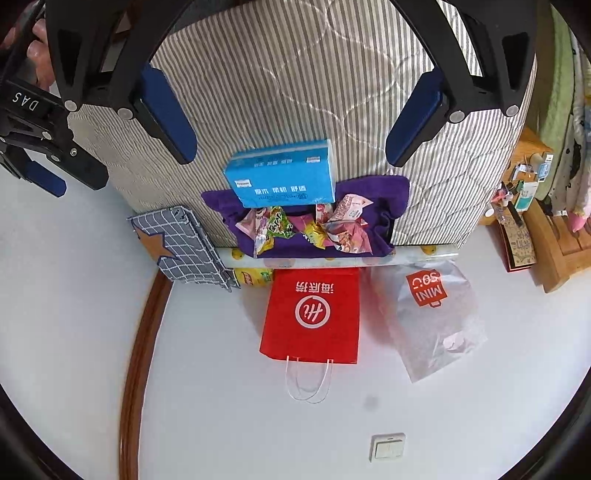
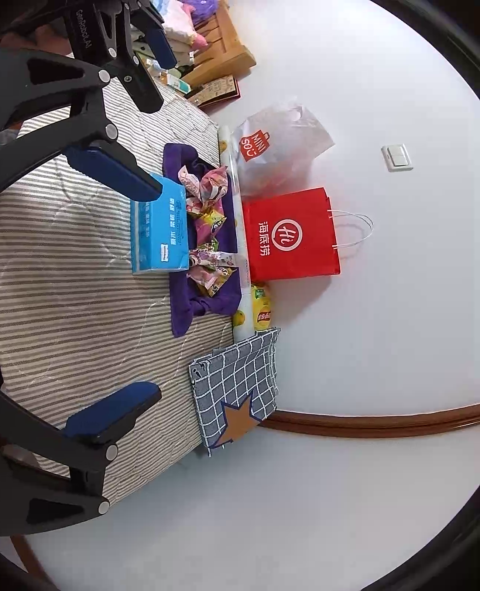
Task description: Organize snacks
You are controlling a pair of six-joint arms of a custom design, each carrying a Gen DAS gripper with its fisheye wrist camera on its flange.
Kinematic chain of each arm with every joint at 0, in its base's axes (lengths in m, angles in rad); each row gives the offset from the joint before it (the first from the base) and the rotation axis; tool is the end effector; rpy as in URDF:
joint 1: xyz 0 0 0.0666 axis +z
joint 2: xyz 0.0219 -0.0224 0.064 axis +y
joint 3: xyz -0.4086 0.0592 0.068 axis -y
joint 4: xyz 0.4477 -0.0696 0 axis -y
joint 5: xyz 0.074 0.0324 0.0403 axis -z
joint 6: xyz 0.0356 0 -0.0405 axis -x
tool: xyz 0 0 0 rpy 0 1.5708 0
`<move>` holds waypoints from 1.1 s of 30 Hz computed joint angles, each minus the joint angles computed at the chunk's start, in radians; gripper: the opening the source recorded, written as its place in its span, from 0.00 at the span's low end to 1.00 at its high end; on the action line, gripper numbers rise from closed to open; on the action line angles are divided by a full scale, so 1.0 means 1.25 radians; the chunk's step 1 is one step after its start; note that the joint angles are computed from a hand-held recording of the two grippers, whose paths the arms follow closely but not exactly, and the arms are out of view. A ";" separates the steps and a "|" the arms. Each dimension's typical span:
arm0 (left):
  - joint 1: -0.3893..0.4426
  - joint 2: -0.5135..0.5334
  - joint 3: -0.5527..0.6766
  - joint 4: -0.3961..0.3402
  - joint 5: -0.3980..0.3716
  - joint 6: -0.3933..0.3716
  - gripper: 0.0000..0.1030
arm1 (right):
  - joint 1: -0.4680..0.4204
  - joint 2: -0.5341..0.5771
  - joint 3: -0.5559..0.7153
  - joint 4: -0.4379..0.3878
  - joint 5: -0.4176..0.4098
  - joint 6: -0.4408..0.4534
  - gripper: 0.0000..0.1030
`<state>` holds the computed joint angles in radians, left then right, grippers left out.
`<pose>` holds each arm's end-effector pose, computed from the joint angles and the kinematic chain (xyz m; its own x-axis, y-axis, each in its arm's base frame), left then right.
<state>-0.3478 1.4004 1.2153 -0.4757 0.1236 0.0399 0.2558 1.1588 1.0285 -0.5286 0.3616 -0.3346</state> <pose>0.5116 -0.1906 0.3952 -0.5937 0.1731 -0.7859 0.4064 0.9074 -0.1071 0.4379 0.1011 0.4082 -0.5483 0.1741 -0.8179 0.2266 0.9724 0.0551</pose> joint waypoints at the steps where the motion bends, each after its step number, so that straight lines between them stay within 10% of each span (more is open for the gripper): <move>1: -0.002 -0.003 -0.003 0.001 -0.005 -0.004 0.98 | 0.003 -0.004 -0.003 -0.001 0.008 0.002 0.96; 33: -0.007 -0.035 -0.020 0.009 -0.024 -0.007 0.98 | 0.008 -0.027 -0.015 -0.011 0.013 -0.009 0.97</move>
